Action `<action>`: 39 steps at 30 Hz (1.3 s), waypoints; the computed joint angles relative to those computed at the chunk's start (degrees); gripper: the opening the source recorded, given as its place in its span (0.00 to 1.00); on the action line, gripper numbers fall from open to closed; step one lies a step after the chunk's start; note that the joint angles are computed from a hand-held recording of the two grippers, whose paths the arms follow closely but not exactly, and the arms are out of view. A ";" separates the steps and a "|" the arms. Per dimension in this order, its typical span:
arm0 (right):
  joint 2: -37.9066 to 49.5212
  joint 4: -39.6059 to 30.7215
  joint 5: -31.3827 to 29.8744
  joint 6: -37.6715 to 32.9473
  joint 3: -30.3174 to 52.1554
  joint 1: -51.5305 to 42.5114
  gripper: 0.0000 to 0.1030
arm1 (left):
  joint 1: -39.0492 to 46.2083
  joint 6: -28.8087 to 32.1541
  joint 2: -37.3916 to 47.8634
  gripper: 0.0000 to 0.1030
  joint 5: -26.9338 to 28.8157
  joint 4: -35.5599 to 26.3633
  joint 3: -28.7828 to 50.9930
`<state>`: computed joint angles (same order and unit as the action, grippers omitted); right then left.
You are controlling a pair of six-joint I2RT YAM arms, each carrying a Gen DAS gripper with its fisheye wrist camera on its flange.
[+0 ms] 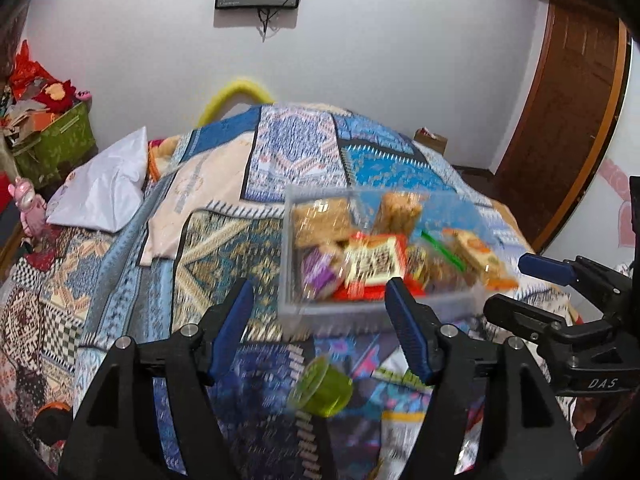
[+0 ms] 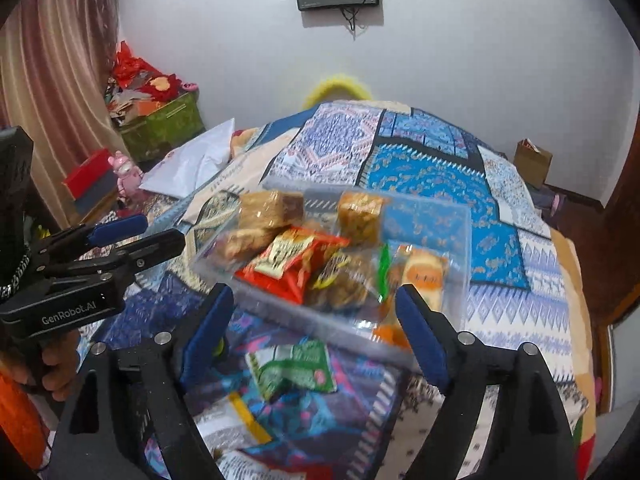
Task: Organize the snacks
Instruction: 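Grasp a green jelly cup with the left tool while the right tool grasps a green chip bag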
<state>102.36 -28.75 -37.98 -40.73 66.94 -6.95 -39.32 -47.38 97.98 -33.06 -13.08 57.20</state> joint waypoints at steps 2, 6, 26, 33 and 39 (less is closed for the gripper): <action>-0.34 0.24 0.84 -1.11 -1.62 -0.02 0.79 | -0.63 -1.21 0.00 0.66 0.56 -0.45 -1.23; 0.86 0.54 2.63 -2.48 -3.92 0.00 0.79 | -1.43 -3.40 0.64 0.66 2.16 0.39 -4.22; 12.53 -0.81 10.10 -6.00 -0.38 5.61 0.78 | 1.30 -2.58 11.80 0.66 13.27 8.07 -4.08; 12.47 0.02 8.04 -6.16 -0.89 4.70 0.56 | 2.44 -2.25 16.18 0.65 14.79 8.41 -1.13; 12.39 -0.55 6.67 -6.88 -0.64 3.32 0.42 | 2.27 -2.93 15.09 0.47 13.72 11.82 -3.23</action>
<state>114.75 -29.30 -31.31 -47.61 66.30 -3.63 -37.05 -50.30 113.07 -19.34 -1.27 53.97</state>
